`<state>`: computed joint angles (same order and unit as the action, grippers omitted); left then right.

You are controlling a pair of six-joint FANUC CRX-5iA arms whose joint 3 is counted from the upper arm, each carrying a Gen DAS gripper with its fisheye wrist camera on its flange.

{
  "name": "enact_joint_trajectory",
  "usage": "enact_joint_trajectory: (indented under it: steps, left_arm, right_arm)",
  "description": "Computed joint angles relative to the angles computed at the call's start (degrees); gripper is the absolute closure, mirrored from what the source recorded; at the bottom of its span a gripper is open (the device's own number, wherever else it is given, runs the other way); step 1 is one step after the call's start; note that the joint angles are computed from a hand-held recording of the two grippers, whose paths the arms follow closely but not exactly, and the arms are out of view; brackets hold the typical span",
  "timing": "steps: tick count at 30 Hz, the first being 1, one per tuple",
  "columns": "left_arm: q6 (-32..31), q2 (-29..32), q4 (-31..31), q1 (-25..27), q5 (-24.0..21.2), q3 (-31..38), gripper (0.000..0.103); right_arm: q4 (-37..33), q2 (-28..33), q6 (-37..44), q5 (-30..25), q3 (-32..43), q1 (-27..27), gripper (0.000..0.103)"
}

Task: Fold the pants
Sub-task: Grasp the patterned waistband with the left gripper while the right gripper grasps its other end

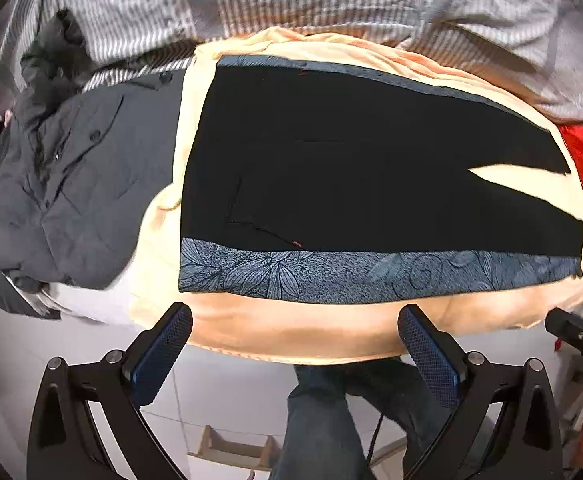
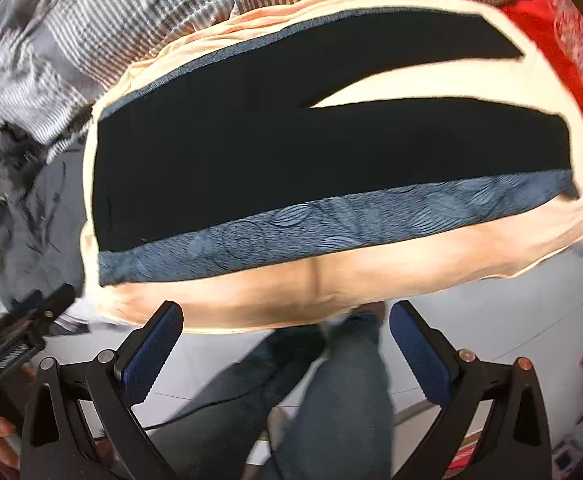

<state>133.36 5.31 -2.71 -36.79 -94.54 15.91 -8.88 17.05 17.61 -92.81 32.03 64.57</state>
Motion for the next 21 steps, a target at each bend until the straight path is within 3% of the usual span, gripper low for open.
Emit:
enact_joint_trajectory:
  steps: [3, 9, 16, 21]
  left_arm:
    - [1.9, -2.2, 3.9, 2.5, 5.0, -6.4, 0.000]
    - [4.7, -6.9, 11.3, 5.5, 17.8, -20.7, 0.000]
    - [5.4, -5.0, 11.6, 5.1, 22.1, -24.1, 0.000]
    - [4.7, -5.3, 15.0, 5.9, 28.4, -28.5, 0.000]
  right_arm:
    - [-2.7, -2.3, -1.2, 7.0, -5.1, -1.1, 0.000]
    - [-10.8, -7.5, -2.4, 27.6, -20.6, -3.0, 0.000]
    - [-13.7, -11.0, -5.1, 45.3, -34.1, -2.2, 0.007]
    - [-17.7, -13.4, -2.9, 56.1, -41.3, -2.3, 0.015]
